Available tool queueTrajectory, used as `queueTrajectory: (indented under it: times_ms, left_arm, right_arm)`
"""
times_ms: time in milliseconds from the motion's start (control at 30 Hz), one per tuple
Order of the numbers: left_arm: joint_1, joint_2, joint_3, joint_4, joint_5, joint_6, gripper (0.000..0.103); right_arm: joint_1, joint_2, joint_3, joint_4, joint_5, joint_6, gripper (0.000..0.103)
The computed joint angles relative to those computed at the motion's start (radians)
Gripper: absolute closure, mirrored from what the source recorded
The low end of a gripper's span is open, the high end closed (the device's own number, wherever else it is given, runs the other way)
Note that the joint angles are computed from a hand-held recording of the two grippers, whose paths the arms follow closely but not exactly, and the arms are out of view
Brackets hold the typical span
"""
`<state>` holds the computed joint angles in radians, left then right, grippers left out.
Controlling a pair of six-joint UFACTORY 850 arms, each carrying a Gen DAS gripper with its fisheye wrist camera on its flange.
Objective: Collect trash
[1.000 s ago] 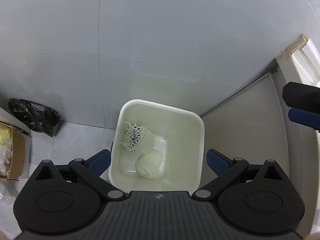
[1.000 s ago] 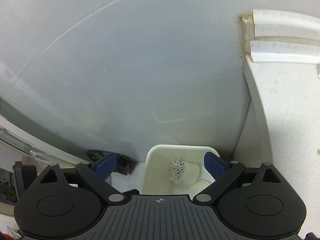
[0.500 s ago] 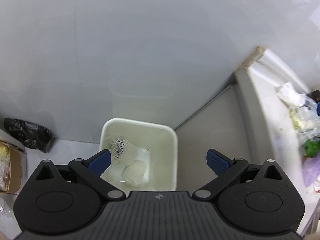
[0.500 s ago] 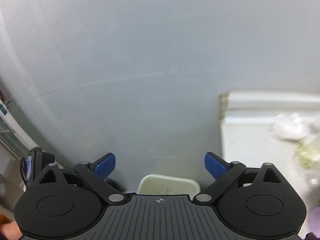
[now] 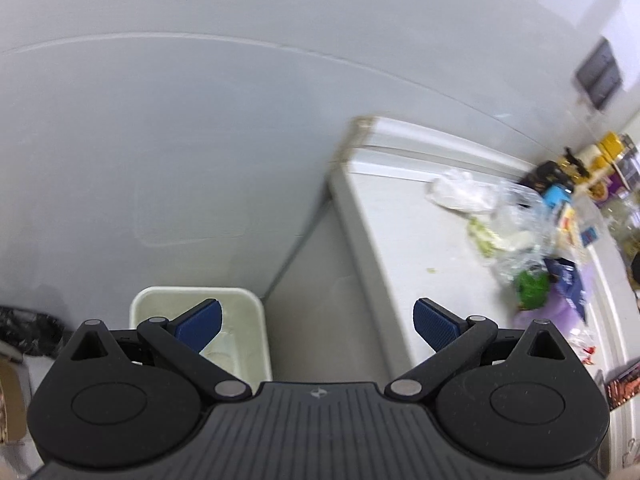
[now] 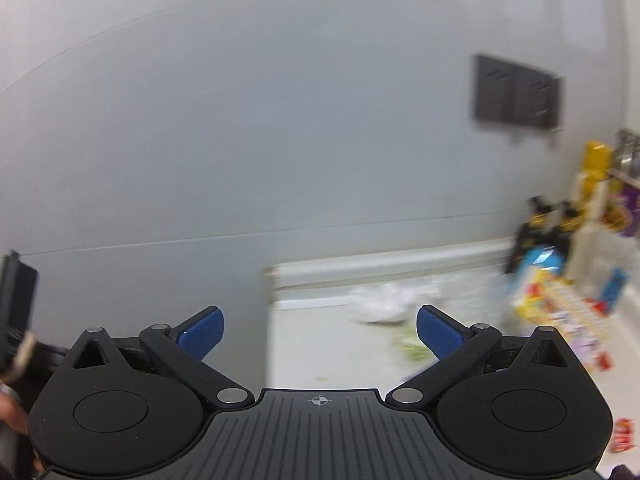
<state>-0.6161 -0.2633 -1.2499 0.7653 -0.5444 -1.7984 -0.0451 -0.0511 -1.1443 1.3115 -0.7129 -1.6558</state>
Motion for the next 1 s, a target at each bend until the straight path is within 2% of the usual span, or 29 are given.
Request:
queueTrajectory:
  times_ms: [133,300,500,633,733,833,900,1000]
  left_arm:
    - [-0.001,-0.055,-0.089,-0.023,0.008,0.092,0.001]
    - [-0.001,-0.143,-0.226,-0.058,0.021,0.227,0.001]
    - [0.007,-0.29,-0.44,-0.128,0.067,0.466,0.003]
    - [0.019,-0.397,-0.593,-0.248,0.099,0.7,0.011]
    - [0.029,-0.47,-0.704,-0.369,0.092,0.899,0.019]
    - [0.044,-0.53,-0.794,-0.499,0.074,1.063,0.03]
    - [0.052,-0.569,-0.854,-0.581,0.059,1.16,0.037]
    - [0.061,-0.651,-0.982,-0.675,-0.003,1.289,0.045]
  right_arm:
    - [-0.03,-0.037,-0.034,-0.024,0.041,0.043,0.0]
    - [-0.092,-0.117,-0.109,-0.066,-0.005,0.151,0.0]
    - [-0.121,-0.22,-0.231,-0.126,-0.01,0.249,0.001]
    - [-0.133,-0.294,-0.311,-0.122,-0.039,0.285,0.003]
    - [-0.134,-0.346,-0.367,-0.136,-0.052,0.308,0.009]
    - [-0.13,-0.396,-0.421,-0.16,-0.064,0.34,0.022]
    - [-0.127,-0.429,-0.459,-0.183,-0.081,0.367,0.035]
    - [-0.118,-0.48,-0.519,-0.237,-0.112,0.422,0.047]
